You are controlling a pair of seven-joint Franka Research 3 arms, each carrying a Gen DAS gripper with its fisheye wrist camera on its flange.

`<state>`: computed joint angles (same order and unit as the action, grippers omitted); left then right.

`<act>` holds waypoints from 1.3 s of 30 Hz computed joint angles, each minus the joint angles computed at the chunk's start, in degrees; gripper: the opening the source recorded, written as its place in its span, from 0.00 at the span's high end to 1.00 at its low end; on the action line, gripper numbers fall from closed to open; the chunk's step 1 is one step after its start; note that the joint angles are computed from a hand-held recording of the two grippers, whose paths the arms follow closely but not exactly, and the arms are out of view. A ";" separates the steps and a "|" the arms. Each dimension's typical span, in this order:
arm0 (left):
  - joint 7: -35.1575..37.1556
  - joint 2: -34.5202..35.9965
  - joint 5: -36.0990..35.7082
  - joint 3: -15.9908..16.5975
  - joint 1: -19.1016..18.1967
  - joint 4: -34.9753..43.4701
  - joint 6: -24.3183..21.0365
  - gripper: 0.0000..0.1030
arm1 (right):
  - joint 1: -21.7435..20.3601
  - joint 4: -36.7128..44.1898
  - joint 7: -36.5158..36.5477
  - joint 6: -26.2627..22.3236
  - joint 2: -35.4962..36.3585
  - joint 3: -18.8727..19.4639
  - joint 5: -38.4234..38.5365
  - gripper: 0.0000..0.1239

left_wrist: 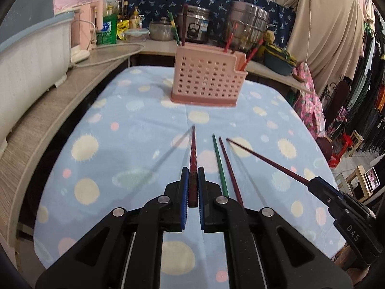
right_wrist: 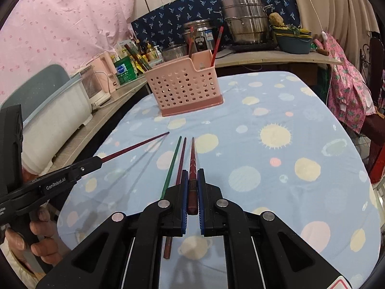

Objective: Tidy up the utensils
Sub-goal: 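Lift and carry the red chopstick in left tool while right tool carries its red one to the basket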

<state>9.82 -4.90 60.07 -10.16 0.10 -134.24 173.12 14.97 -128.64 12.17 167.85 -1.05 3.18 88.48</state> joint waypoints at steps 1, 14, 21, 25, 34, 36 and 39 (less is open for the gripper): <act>0.10 -0.14 0.12 0.11 0.12 0.41 -0.04 0.93 | -0.06 0.56 -0.13 -0.03 0.00 -0.06 0.14 0.95; 3.65 2.02 -0.48 0.98 0.08 10.30 -1.41 0.93 | -1.35 11.22 0.75 -0.99 2.80 -0.31 0.69 0.95; 11.20 5.19 -7.79 2.80 -0.71 16.65 -0.86 0.93 | -3.26 19.31 5.88 -4.47 6.00 -0.19 -2.34 0.95; 15.20 7.27 -11.34 3.63 -1.23 21.30 -0.92 0.93 | -4.46 25.30 8.71 -6.51 8.94 0.36 -3.46 0.95; 8.16 14.65 -3.44 7.96 -4.05 37.10 -2.75 0.93 | -7.10 44.55 12.49 -5.97 20.11 4.04 -3.63 0.95; 7.35 17.27 -3.34 9.02 -4.70 41.43 -3.15 0.93 | -7.50 49.55 13.85 -4.98 23.27 5.30 -5.00 0.95; 6.65 20.53 -3.13 10.72 -5.94 46.47 -3.89 0.93 | -7.17 57.40 17.24 -3.18 28.50 6.53 -9.33 0.95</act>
